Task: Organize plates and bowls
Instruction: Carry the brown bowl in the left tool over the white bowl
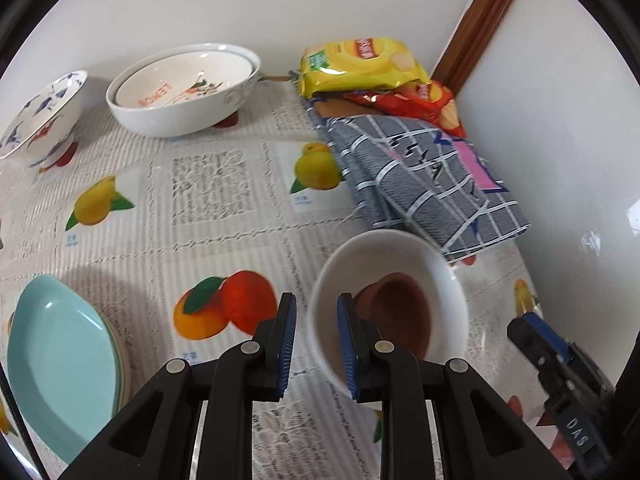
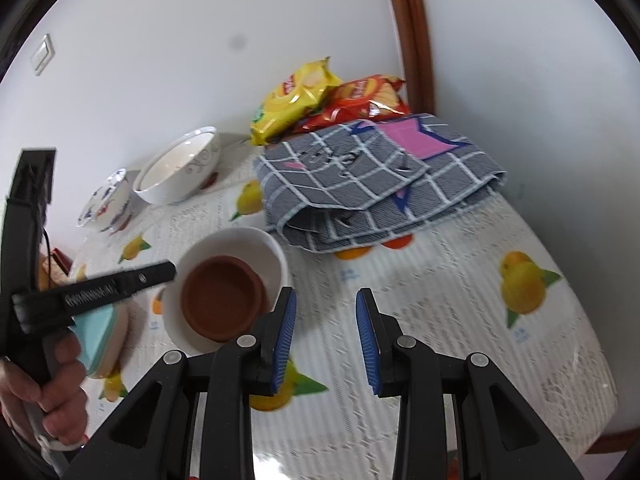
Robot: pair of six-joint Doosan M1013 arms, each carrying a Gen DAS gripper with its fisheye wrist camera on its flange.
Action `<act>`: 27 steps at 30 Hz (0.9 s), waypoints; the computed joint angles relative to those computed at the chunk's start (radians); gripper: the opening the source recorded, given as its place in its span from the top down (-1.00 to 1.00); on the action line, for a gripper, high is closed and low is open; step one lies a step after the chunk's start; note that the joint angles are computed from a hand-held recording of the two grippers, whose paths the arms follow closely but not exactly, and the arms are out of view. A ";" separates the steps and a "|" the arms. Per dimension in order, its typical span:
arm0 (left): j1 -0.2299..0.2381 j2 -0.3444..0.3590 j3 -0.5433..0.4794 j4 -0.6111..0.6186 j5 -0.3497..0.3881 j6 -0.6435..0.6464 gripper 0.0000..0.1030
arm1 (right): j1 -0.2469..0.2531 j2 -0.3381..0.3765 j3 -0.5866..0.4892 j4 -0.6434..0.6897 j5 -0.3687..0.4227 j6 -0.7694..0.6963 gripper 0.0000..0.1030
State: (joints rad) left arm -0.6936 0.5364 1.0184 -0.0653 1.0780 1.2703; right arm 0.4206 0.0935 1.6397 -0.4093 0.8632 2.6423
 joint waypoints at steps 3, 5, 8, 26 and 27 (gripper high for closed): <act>-0.001 0.010 -0.009 0.012 0.026 -0.007 0.61 | -0.010 0.023 -0.023 0.050 -0.011 -0.059 0.38; -0.002 0.018 -0.016 0.020 0.042 -0.007 0.60 | -0.017 0.044 -0.039 0.097 -0.016 -0.117 0.39; -0.003 0.024 -0.018 0.020 0.052 0.000 0.56 | -0.020 0.072 -0.059 0.127 0.003 -0.152 0.53; -0.011 0.071 -0.064 0.032 0.114 0.037 0.45 | -0.044 0.156 -0.116 0.215 0.135 -0.217 0.65; -0.011 0.070 -0.062 0.030 0.110 0.039 0.46 | -0.045 0.155 -0.115 0.216 0.133 -0.221 0.65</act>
State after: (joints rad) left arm -0.7042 0.6068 0.9560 -0.0353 1.1885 1.3096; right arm 0.3756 0.2489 1.5246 -0.1933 0.9966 2.4215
